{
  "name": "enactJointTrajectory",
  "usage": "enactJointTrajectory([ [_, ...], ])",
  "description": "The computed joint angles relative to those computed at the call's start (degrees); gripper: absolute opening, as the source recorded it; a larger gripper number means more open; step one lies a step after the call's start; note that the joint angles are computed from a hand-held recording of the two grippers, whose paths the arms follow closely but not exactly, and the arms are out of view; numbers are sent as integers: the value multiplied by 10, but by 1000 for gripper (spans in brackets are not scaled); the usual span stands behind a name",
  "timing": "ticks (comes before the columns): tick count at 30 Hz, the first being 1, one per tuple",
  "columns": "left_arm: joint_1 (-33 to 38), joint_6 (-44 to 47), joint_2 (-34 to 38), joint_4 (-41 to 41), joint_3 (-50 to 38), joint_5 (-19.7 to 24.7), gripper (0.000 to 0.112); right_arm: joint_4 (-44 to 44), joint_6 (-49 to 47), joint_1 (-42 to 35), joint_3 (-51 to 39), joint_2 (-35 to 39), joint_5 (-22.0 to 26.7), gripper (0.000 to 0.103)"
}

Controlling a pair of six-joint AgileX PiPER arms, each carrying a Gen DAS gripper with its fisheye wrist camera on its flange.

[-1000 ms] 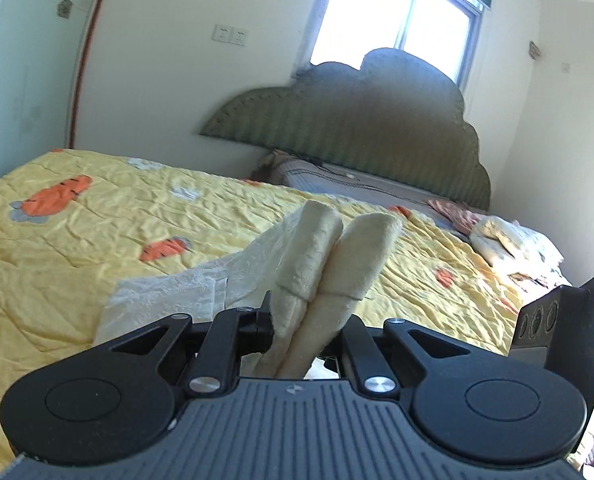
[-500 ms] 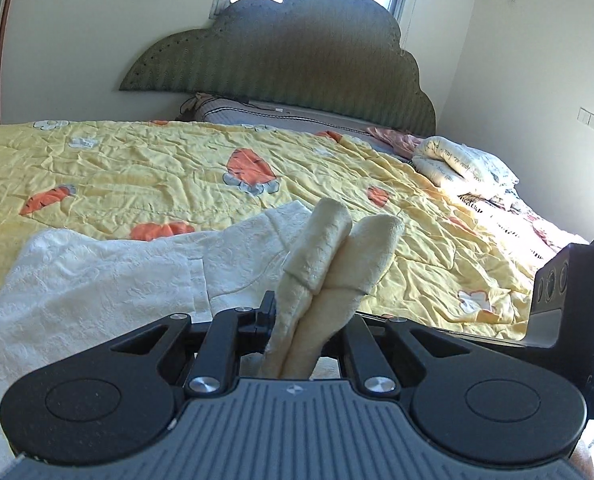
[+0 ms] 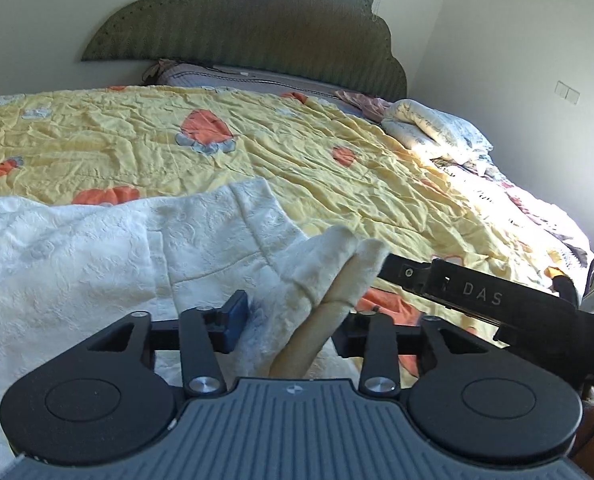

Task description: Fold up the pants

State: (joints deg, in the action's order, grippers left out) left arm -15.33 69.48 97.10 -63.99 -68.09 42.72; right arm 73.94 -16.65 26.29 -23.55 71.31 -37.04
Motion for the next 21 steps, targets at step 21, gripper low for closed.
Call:
enactJointTrajectory([
  [21, 326, 79, -6, 36, -59, 142, 74, 79, -150, 154, -62, 10, -51, 73],
])
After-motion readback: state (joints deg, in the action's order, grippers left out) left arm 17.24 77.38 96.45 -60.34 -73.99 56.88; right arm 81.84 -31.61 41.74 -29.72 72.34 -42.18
